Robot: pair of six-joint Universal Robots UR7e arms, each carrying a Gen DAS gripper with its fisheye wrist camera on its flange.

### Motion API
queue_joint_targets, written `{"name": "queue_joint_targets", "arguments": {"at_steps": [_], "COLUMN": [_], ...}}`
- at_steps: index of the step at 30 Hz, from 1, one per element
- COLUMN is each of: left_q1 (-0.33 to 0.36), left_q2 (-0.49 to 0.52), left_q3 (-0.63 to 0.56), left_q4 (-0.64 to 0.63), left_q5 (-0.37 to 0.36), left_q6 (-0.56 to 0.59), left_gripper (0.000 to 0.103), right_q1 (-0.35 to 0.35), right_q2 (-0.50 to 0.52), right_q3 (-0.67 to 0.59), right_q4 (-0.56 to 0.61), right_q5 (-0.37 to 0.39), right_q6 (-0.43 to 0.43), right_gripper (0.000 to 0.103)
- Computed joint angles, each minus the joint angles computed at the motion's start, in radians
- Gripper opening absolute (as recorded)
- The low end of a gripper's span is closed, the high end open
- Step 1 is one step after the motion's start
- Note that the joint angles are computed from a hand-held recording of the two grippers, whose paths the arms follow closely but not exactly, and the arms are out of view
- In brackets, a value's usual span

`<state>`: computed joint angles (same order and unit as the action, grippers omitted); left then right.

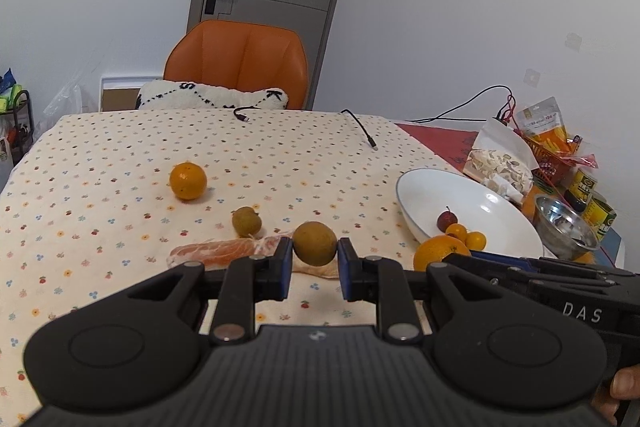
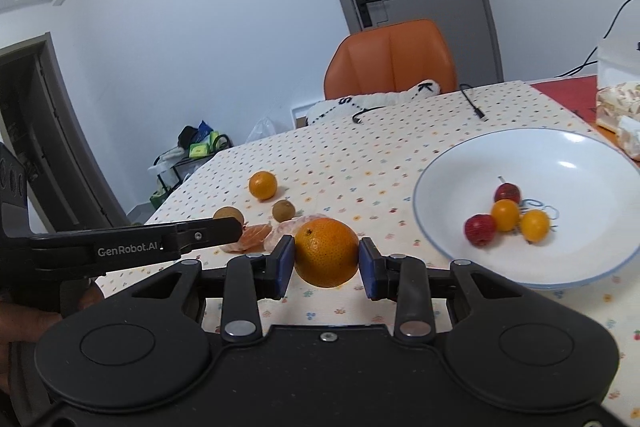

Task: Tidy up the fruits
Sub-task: 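Carry the brown fruit and the mandarin over the white plate with both grippers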

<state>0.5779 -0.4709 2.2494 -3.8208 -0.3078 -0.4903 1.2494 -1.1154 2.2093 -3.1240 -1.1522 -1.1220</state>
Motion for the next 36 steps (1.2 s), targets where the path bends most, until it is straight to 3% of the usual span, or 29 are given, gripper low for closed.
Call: {"name": "queue_joint_targets", "arguments": {"at_steps": [8, 24, 36], "left_q1": [0.006, 0.044, 0.081], "left_q2": [0.026, 0.092, 0.116], "left_q3": [-0.061, -0.245, -0.332], "left_q4": [-0.021, -0.079, 0.017], "left_q5": [-0.025, -0.141, -0.248], "left_q6": [0.08, 0.309, 0.291], "left_gripper": [0.022, 0.022, 0.022], "right_q1": [-0.029, -0.069, -0.079], "right_q2": [-0.029, -0.06, -0.049], "right_q3": [-0.001, -0.036, -0.07], "right_q4": [-0.003, -0.042, -0.112], "right_q5": [0.021, 0.04, 0.01], "right_q6": [0.003, 0.041, 0.12], "right_gripper": [0.033, 0.033, 0.033]}}
